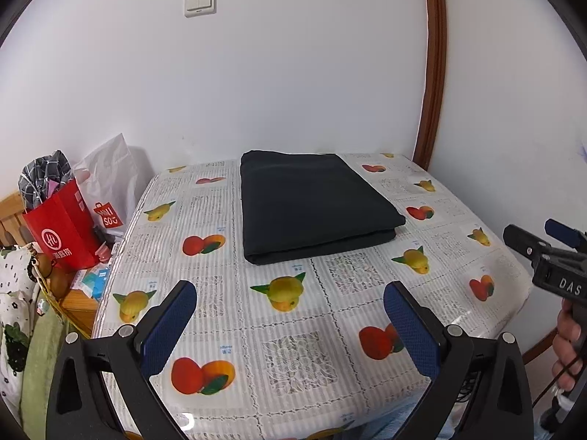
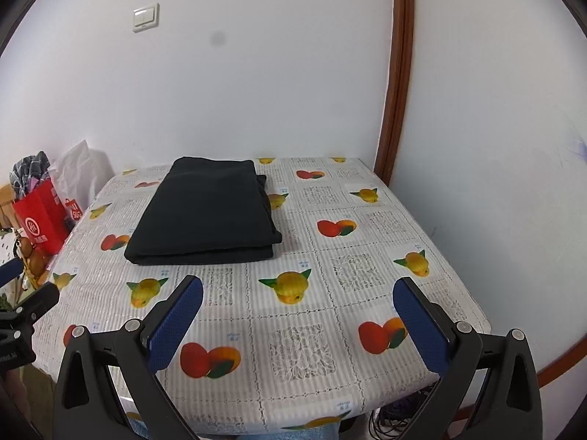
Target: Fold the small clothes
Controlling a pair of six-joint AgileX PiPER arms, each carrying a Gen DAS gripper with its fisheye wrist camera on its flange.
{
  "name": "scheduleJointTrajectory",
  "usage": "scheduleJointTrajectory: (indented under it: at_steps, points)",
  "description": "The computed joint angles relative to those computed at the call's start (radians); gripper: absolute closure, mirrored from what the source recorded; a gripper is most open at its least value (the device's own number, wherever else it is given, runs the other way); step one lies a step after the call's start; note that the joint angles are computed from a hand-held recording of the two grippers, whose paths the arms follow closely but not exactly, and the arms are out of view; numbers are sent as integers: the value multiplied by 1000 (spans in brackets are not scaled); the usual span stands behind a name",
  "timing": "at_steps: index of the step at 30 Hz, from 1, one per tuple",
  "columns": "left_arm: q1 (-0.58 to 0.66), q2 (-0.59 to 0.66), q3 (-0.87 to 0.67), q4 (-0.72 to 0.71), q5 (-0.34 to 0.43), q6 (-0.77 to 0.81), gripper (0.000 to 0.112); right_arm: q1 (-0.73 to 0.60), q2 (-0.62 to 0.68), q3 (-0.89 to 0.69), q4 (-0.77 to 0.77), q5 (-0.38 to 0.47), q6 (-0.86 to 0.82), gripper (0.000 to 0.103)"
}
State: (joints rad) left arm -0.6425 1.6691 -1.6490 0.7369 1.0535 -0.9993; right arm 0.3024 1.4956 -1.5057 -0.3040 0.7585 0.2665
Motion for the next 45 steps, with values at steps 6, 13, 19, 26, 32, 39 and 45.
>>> scheduleJointTrajectory:
  at_steps: [6, 13, 19, 26, 32, 39, 45]
  points:
    - [-23, 10, -12, 7, 10, -12, 9, -10, -44, 32, 37, -11, -9, 1]
    - [-19, 0, 1, 5, 4, -32, 9, 6, -52, 38, -20, 10, 44, 1]
    - [-19, -12, 12, 9, 9, -46, 9, 19, -54, 49, -57, 25, 77, 1]
    - [-21, -24, 23, 19, 13, -59, 9, 24, -57, 54, -55, 27, 74, 1]
    - [-19, -26, 24, 18, 14, -58, 9, 34, -59, 59, -62, 28, 78, 1]
    - [-20, -26, 23, 18, 14, -60, 9, 32, -65, 62, -57, 25, 79, 1]
    - [-21, -22, 15, 20, 23, -59, 9, 29, -70, 67, -62, 23, 78, 1]
